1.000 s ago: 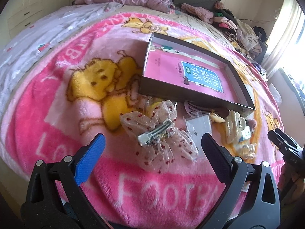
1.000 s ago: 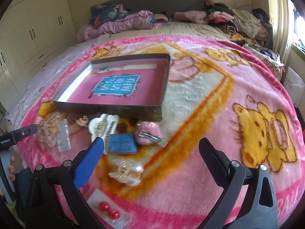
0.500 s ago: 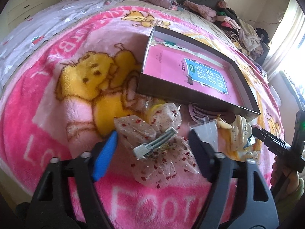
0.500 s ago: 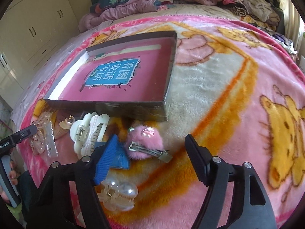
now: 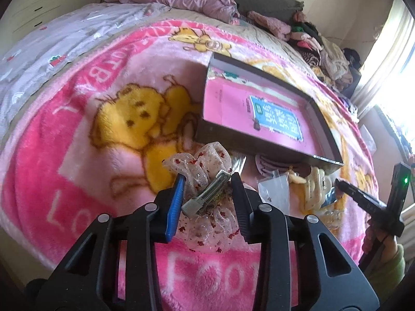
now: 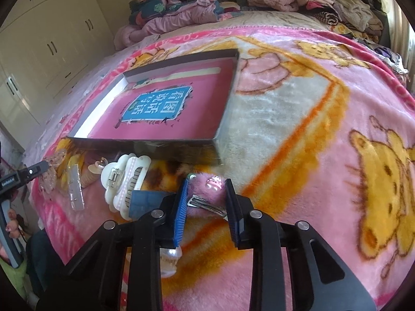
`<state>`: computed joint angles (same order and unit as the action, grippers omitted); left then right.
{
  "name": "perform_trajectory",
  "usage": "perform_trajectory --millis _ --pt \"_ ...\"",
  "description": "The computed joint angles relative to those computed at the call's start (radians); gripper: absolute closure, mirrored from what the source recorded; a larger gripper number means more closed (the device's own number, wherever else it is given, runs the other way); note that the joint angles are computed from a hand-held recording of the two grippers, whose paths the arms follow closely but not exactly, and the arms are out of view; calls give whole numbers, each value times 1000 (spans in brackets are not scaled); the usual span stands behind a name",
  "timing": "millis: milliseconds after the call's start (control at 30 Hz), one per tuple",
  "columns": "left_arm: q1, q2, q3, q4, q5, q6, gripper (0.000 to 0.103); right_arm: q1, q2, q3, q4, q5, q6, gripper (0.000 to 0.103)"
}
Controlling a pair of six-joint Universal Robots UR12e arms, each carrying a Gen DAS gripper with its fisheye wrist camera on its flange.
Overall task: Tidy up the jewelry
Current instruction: 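Close the left tool on the bow clip while the right tool grips the pink fluffy clip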
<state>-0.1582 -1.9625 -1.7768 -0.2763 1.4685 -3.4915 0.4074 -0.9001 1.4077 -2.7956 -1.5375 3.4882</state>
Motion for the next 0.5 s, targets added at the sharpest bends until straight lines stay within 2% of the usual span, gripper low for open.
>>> perform_trajectory --millis 233,500 --pt "15 -1 20 3 14 -25 75 -1 -27 21 -56 -22 -10 77" --pt "8 -37 96 -9 38 10 75 0 -5 -39 -74 -18 -39 77"
